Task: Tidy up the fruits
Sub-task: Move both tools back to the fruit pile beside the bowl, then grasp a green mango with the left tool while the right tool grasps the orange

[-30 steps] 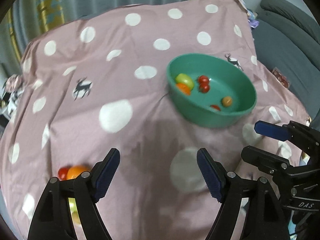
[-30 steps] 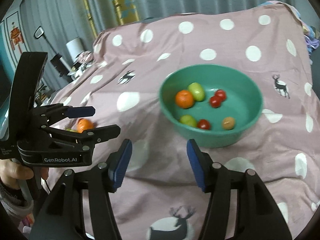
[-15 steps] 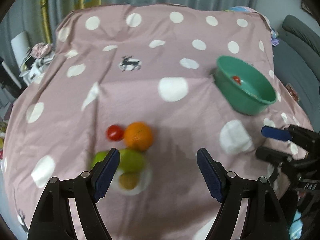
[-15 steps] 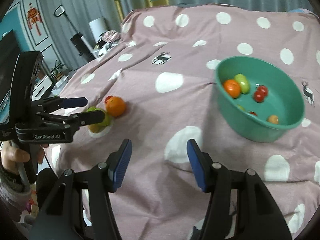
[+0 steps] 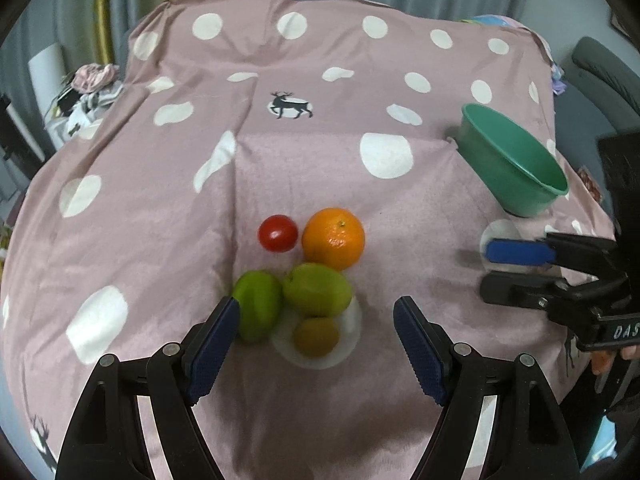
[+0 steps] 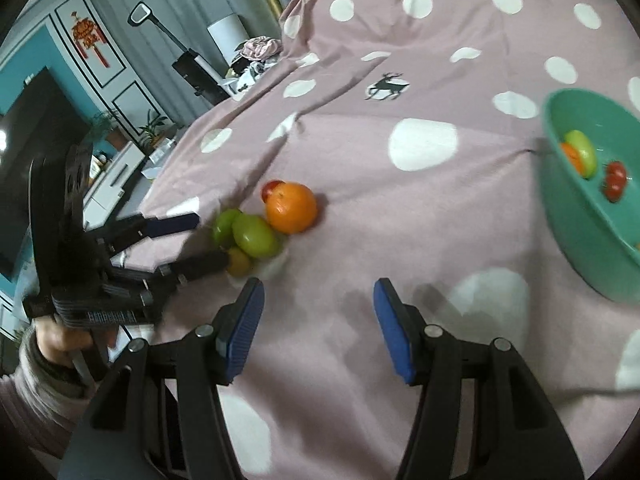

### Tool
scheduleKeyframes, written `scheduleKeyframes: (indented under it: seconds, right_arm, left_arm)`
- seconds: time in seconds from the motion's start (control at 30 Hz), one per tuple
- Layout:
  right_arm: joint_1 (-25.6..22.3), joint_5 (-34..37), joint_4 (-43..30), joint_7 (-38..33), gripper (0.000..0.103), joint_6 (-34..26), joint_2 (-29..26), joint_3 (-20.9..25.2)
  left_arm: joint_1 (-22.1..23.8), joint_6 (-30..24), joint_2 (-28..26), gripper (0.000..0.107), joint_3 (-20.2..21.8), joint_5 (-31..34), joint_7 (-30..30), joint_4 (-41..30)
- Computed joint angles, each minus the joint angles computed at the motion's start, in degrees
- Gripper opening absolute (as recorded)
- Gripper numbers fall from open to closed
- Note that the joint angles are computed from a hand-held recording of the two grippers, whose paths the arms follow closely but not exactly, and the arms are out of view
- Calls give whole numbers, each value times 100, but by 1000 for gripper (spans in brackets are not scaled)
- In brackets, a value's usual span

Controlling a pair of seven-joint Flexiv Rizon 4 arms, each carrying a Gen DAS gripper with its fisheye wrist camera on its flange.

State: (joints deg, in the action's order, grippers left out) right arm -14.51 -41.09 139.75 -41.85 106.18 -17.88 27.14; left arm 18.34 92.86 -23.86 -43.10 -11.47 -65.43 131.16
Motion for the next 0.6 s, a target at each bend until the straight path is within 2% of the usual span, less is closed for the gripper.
scheduleKeyframes:
  seconds: [0.1,0.17,0.23,0.3,0.5,0.6]
  right_arm:
    - [-425,-261,-401,165,59,-184,-479,454]
    - [-538,-208,-568,103,59,-345,-668,660]
    - [-686,-162,-728,-1,59,-508,-867,910]
    - [-801,-91,-877,-123,59,-612,-1073,1131]
    - [-719,312,-1375,-363,59,-1054,-1431,1327]
    - [-575,460,-1597,-528,58,-1336,-1526,1346]
  left_arm:
    - [-294,-55,-46,79,365,2,27,-123]
    - [-37,-58,-150,79,106,-85,101,-100]
    - [430,-62,-331,79,-410,-87,199,-61]
    - [607,-92,-449,79,-624,49,267,-95]
    - [363,-189,-526,79,-429,236,432,-322]
    - [139,-225,-494,74,-190,261,605,-407]
